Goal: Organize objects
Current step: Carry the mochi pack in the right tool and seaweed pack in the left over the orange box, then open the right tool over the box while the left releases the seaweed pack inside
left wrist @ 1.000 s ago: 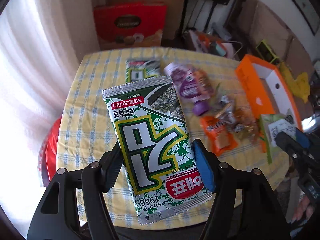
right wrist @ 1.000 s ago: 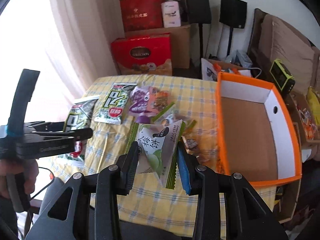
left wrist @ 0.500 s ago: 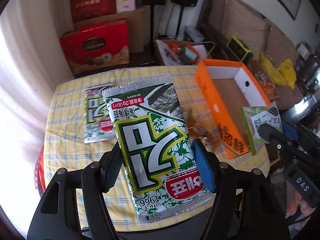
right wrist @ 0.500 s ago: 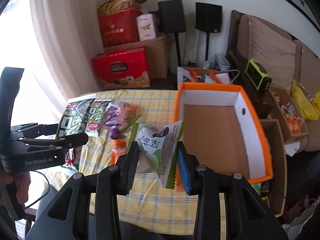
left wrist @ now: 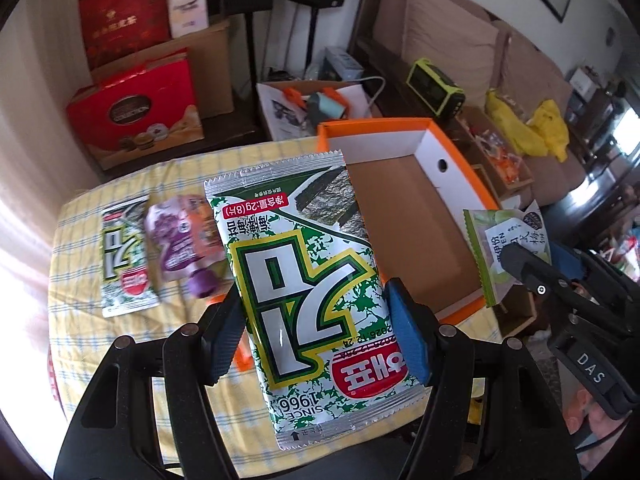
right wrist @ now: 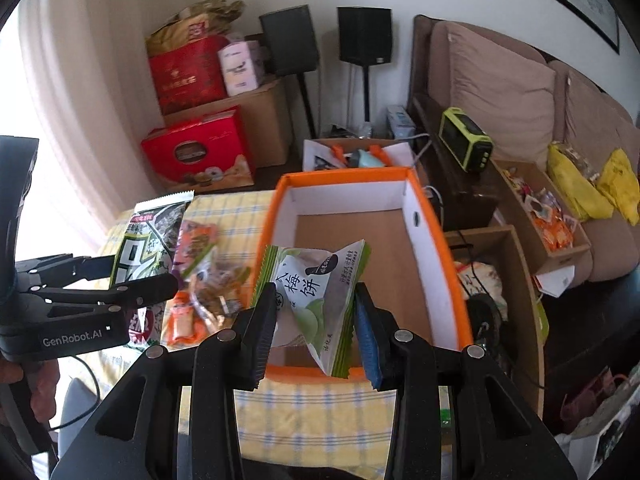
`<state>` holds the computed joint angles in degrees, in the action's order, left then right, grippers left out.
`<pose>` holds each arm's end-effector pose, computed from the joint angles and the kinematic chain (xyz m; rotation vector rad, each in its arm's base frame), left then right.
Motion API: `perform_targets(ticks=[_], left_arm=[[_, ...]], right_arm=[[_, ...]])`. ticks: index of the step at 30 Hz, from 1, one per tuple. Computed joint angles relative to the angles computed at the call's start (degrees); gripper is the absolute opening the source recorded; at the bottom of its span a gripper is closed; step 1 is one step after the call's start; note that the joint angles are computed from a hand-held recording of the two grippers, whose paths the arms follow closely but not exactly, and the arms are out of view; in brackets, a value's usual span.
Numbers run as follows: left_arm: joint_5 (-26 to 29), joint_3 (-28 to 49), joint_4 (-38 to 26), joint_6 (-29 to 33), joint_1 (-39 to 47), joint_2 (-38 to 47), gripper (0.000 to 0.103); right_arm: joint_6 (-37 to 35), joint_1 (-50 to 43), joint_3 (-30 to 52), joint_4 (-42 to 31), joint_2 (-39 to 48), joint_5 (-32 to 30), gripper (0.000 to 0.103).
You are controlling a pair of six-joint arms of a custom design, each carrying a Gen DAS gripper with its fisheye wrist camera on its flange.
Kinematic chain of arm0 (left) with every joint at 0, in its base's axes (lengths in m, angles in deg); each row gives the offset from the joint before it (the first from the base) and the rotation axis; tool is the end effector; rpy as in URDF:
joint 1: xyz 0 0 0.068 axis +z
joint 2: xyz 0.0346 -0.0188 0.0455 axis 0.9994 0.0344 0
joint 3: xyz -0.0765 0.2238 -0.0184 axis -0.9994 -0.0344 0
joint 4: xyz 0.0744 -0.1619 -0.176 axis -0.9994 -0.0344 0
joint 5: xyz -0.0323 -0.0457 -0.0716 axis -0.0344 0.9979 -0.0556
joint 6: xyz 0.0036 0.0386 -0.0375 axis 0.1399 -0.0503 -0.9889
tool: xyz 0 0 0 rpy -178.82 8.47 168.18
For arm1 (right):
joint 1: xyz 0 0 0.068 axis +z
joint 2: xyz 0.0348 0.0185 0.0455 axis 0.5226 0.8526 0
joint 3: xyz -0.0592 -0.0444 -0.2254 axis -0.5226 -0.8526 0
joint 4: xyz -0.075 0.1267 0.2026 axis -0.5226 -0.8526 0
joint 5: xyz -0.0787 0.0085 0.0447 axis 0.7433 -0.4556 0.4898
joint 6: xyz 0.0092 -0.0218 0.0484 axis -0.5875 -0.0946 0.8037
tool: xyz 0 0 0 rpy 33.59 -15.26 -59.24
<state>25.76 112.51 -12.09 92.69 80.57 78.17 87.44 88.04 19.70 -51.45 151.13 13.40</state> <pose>0.2335 -0.0415 0.1812 0.6489 2.5736 -0.3659 0.1381 0.1710 0.1956 0.2187 2.3686 0.0519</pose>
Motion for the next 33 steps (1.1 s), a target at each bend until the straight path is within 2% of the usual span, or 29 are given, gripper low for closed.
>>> perform_targets(ticks=[16,24,26,29,33], left_arm=[[-1.72,2.5,7.1,-12.66,-14.41,8.25,0.065],[-1.89,4.09,10.02,-15.41,-16.63,12.55,0.071],[-1.72,4.1,10.63,-15.73,-16.44,13.09,0.072],[0.25,4.33,10.51,-15.95,-15.21,13.79,0.075],[0.91,4.32,9.73,-15.55,-14.3,13.25,0.075]], right_arm=[[-4.94,-9.87,-10.83,3.59,-9.73,-3.69,0.038],[-9.33,-15.19,-14.91,9.7,-10.4,-7.15,0.038],[-9.96,-16.0,-15.44,11.08,-9.85,-7.77,0.044],[-10.86,-17.02,-16.61,14.08,-8.68,-9.7,0.047],[-9.59,-16.18,-16.77,13.3,-8.79,-8.71,0.048]])
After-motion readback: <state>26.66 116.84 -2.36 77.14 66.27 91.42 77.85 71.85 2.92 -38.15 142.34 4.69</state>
